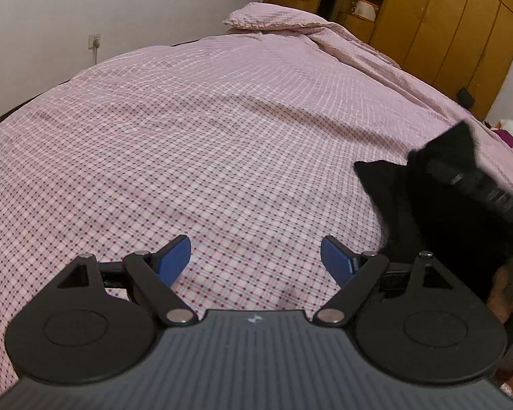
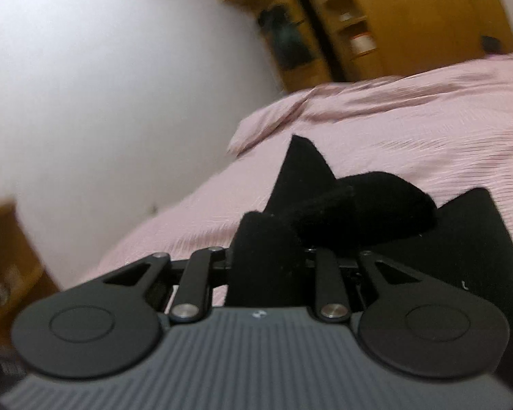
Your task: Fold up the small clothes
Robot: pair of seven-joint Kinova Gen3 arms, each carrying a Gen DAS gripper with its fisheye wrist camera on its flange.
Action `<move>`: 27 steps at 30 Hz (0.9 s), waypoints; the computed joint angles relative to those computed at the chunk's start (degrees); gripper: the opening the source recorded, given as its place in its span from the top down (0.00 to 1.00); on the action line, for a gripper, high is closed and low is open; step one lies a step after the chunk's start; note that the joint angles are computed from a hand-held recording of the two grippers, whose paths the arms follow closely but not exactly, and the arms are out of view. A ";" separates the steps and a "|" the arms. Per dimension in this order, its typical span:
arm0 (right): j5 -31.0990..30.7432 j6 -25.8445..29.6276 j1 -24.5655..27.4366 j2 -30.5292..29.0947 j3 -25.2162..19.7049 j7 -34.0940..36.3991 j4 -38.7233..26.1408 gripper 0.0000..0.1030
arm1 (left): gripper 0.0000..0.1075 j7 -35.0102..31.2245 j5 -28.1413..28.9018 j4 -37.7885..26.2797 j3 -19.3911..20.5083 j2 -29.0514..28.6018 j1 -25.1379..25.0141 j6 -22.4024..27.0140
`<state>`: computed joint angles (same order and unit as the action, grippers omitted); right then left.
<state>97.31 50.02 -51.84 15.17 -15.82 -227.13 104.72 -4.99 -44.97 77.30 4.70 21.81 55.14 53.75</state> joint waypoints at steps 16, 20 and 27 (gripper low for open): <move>-6.90 -3.30 -0.90 -8.98 -2.03 4.20 6.32 0.55 | 0.20 -4.77 -3.78 -2.71 1.17 -0.88 0.66 -1.62; -6.62 2.64 -0.75 -11.37 -4.44 -0.34 9.42 0.55 | 0.20 -8.27 -3.13 -6.15 0.99 0.33 0.87 -4.29; -11.25 12.96 -0.34 -11.39 -5.93 -7.36 11.46 0.55 | 0.20 -21.73 -0.04 -17.11 2.55 6.99 -0.28 -9.10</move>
<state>86.06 62.98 -52.18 3.78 -21.75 -234.49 116.18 -26.73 -45.01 60.19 7.25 28.80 54.86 44.65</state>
